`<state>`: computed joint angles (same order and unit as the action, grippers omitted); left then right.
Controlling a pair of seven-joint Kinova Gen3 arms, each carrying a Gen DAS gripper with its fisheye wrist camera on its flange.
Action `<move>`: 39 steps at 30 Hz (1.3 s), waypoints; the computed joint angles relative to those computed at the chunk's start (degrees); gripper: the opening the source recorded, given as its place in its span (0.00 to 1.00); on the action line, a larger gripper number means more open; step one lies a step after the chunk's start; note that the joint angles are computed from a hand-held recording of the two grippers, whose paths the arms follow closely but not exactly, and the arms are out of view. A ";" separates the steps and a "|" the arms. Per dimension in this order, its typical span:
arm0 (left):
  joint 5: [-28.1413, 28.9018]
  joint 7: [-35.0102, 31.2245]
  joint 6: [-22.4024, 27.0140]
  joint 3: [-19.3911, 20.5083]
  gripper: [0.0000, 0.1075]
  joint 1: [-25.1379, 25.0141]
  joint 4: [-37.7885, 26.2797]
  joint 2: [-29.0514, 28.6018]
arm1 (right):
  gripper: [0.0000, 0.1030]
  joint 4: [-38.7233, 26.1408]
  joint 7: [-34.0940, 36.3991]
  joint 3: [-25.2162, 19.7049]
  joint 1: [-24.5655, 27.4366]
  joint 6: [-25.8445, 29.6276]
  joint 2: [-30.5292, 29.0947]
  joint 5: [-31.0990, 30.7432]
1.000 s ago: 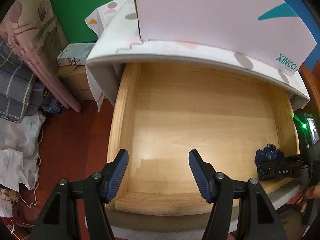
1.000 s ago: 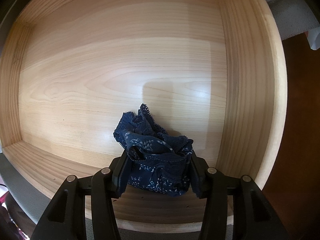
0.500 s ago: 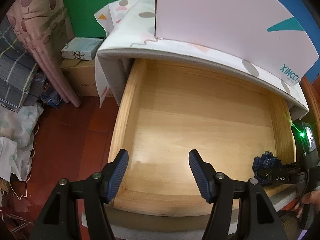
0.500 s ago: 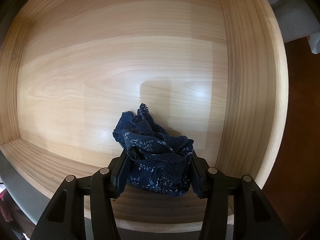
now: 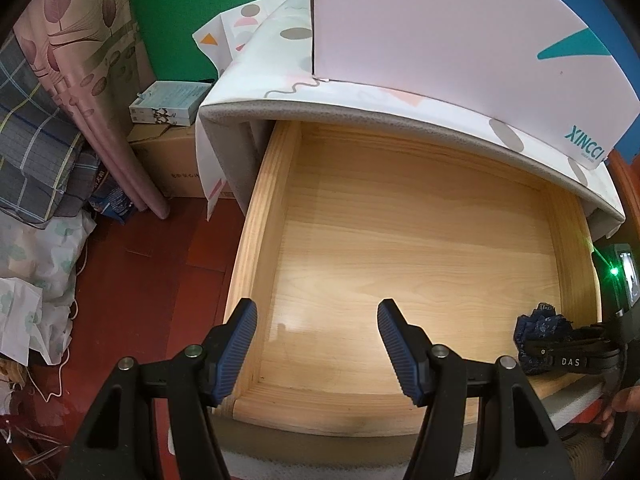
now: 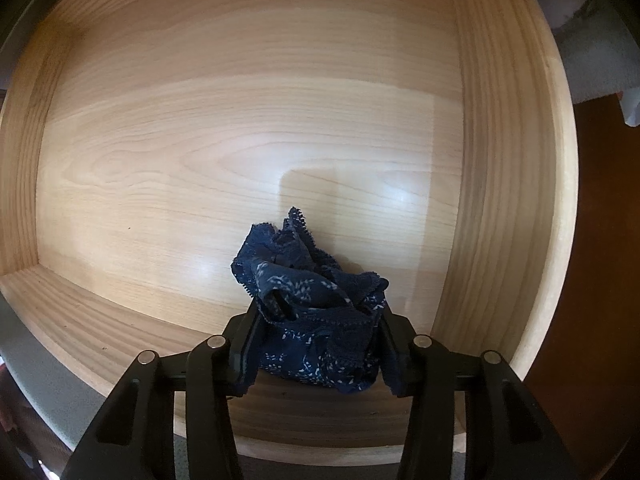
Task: Take underwear out of drawer
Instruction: 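Lift the navy lace underwear with the right tool and carry it over the box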
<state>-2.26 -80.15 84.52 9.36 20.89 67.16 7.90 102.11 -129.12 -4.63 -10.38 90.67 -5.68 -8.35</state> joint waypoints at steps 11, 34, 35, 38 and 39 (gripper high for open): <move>-0.34 0.27 -0.17 -0.06 0.60 -0.10 0.14 0.01 | 0.34 -2.05 -2.39 -1.48 -1.64 1.18 -1.03 2.59; -1.96 0.67 -0.71 0.18 0.60 0.61 0.69 -0.52 | 0.34 -6.89 -7.76 -3.85 -1.01 5.96 -9.62 5.37; -1.94 0.62 -0.77 0.19 0.60 0.61 0.74 -0.60 | 0.34 -8.59 -7.78 -3.90 -0.87 7.20 -9.54 5.75; -1.82 0.31 -0.89 0.17 0.60 0.47 0.89 -0.80 | 0.34 -11.55 -7.82 -4.13 -0.58 9.18 -9.84 6.09; -1.68 0.17 -0.98 0.14 0.60 0.37 1.00 -0.89 | 0.34 -12.60 -7.73 -4.14 -0.47 9.87 -9.88 6.36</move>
<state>-3.94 -79.98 83.55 9.51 21.26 68.16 7.02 89.51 -136.85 -8.77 -10.85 100.54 -15.56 -2.00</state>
